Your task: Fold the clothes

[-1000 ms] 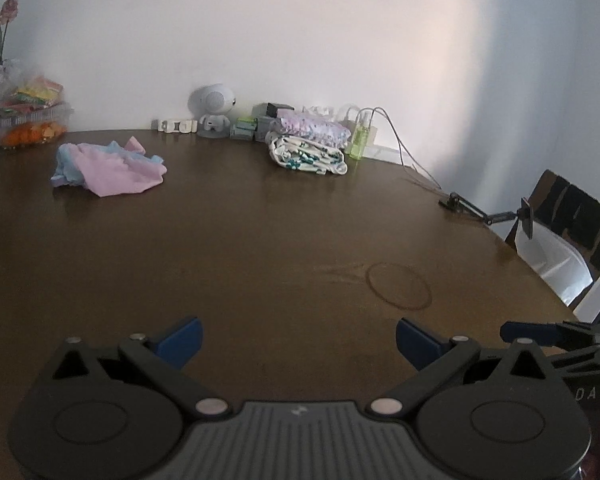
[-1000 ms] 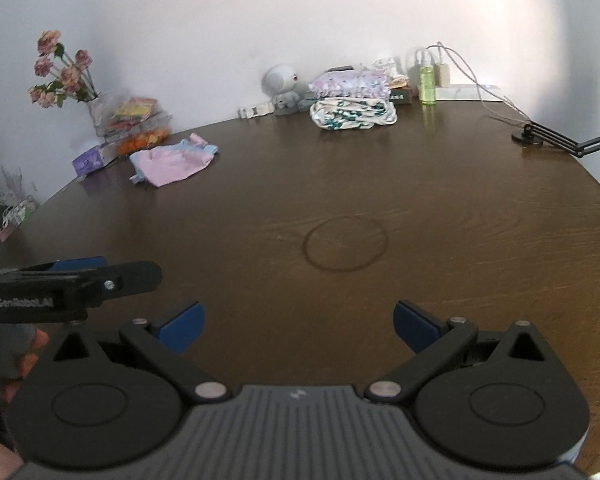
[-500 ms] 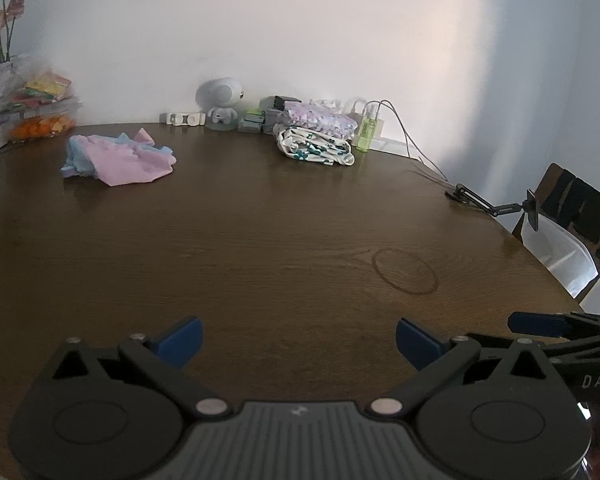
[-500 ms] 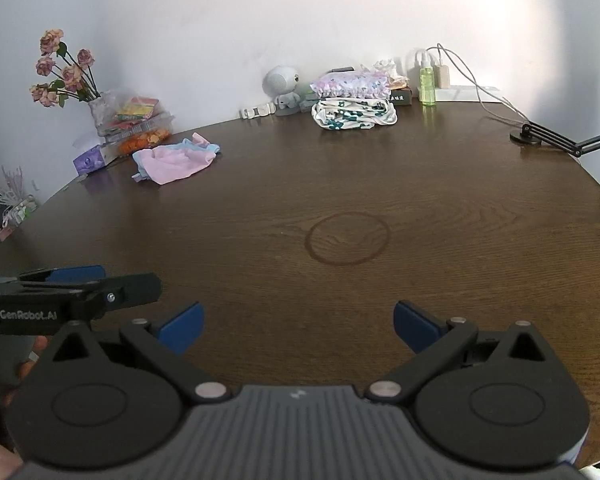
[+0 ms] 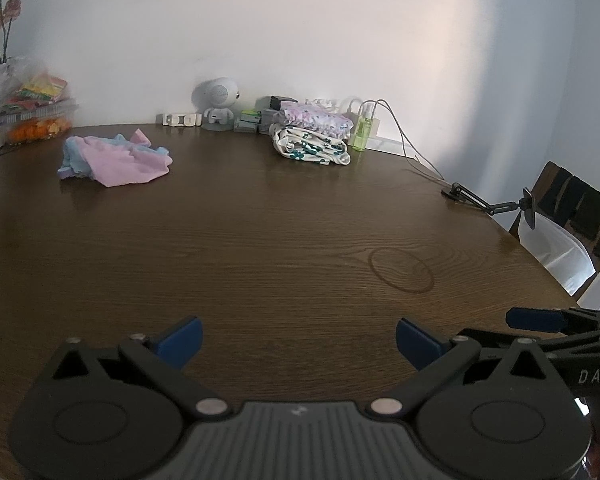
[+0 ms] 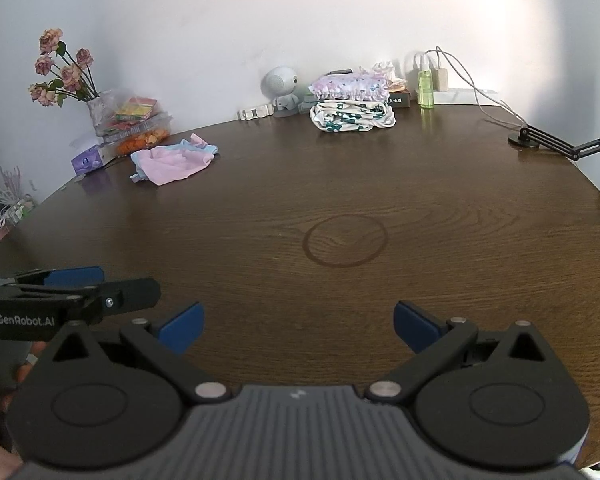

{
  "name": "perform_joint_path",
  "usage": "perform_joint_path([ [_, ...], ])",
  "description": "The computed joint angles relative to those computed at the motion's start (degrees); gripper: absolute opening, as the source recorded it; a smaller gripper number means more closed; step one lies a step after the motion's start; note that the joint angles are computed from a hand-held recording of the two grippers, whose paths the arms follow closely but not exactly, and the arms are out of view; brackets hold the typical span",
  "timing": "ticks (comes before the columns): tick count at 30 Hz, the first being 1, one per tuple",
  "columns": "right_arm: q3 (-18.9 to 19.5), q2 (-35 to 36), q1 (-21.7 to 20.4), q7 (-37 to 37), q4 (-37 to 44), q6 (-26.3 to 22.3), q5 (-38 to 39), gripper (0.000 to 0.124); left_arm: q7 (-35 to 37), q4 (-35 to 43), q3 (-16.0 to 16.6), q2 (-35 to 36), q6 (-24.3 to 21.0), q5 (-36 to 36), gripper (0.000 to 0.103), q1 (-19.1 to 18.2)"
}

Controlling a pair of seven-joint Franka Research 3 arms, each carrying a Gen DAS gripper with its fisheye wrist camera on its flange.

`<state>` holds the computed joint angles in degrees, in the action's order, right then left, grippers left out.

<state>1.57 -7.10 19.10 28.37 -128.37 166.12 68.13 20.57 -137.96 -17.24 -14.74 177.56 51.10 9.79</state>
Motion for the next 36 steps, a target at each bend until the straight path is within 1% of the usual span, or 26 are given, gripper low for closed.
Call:
perform_joint_path([
  [9, -0.2, 0.0, -0.2, -0.1, -0.1, -0.6, 0.3, 0.103, 0.6, 0.2, 0.4, 0.2, -0.4, -0.4, 0.103, -0.7],
  [21, -0.1, -0.1, -0.2, -0.6, -0.2, -0.4, 0.7, 0.103, 0.1, 0.2, 0.3, 0.1, -0.5, 0.1, 0.103, -0.8],
  [25, 0.0, -0.2, -0.2, -0.6, -0.4, -0.2, 0.7, 0.103, 1.3, 0.1, 1.0, 0.3, -0.7, -1.0, 0.103, -1.7],
  [36, 0.0, -0.4, 0.0, -0.1, -0.6, 0.1, 0.1, 0.103, 1.0, 0.1, 0.6, 0.3, -0.5, -0.7, 0.103, -1.2],
])
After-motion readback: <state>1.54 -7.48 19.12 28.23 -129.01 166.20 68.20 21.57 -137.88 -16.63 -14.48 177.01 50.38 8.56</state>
